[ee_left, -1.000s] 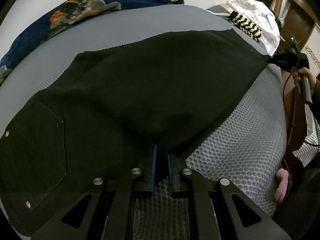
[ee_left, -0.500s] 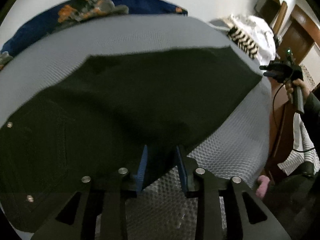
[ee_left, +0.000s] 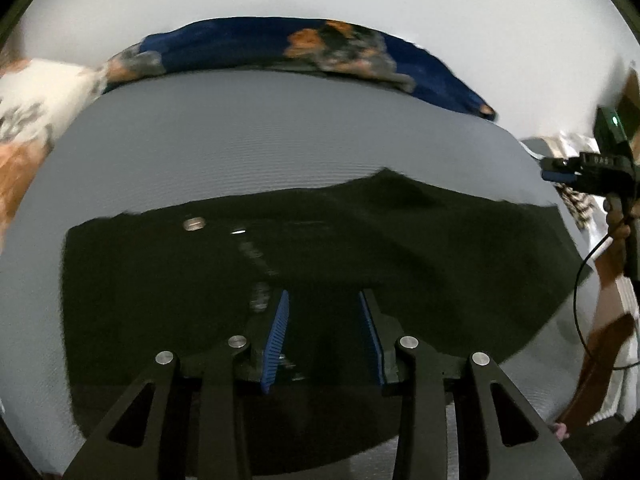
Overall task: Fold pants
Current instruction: 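Open the right tool to release the hem and withdraw both tools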
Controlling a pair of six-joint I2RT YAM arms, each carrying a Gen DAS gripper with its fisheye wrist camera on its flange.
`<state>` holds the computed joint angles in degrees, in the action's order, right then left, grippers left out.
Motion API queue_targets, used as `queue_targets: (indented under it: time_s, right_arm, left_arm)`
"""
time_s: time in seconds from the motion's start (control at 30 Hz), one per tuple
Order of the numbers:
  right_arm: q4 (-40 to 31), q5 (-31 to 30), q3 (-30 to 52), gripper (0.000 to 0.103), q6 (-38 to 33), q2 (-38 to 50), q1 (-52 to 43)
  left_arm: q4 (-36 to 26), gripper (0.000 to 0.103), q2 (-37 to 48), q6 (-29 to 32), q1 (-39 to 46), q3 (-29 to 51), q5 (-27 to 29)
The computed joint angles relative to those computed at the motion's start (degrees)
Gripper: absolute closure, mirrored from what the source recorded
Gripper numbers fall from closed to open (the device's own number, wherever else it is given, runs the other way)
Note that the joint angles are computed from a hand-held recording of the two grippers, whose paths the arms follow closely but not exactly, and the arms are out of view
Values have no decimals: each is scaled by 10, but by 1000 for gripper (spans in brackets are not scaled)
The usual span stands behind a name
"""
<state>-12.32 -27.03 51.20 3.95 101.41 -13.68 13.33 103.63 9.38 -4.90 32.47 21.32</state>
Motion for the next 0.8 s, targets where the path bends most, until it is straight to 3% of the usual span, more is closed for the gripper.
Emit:
queue_targets:
  time_s: [0.2,0.4,0.6,0.63,0.67,0.8]
  right_arm:
    - [-95,-33,204,66,-13,180,129]
    - [-219,-76,382,65,-70,333,181]
    - [-282,-91,474,64,-97,408,203]
    - [-282,-103,480,73,-101,412,206]
    - [-273,-112,472,90,-108,404,206]
    - [-238,-98,442,92,-112,366,203]
  left_arm:
    - [0,66,41,12,53,8,-1]
    - [-9,66,58,36,72,8,27]
    - [-19,66,63,34,74,14,39]
    - [-18,66,63,36,74,13,38]
    - [-18,66,63,37,73,14,38]
    - [-20,66,67,42,77,17,44]
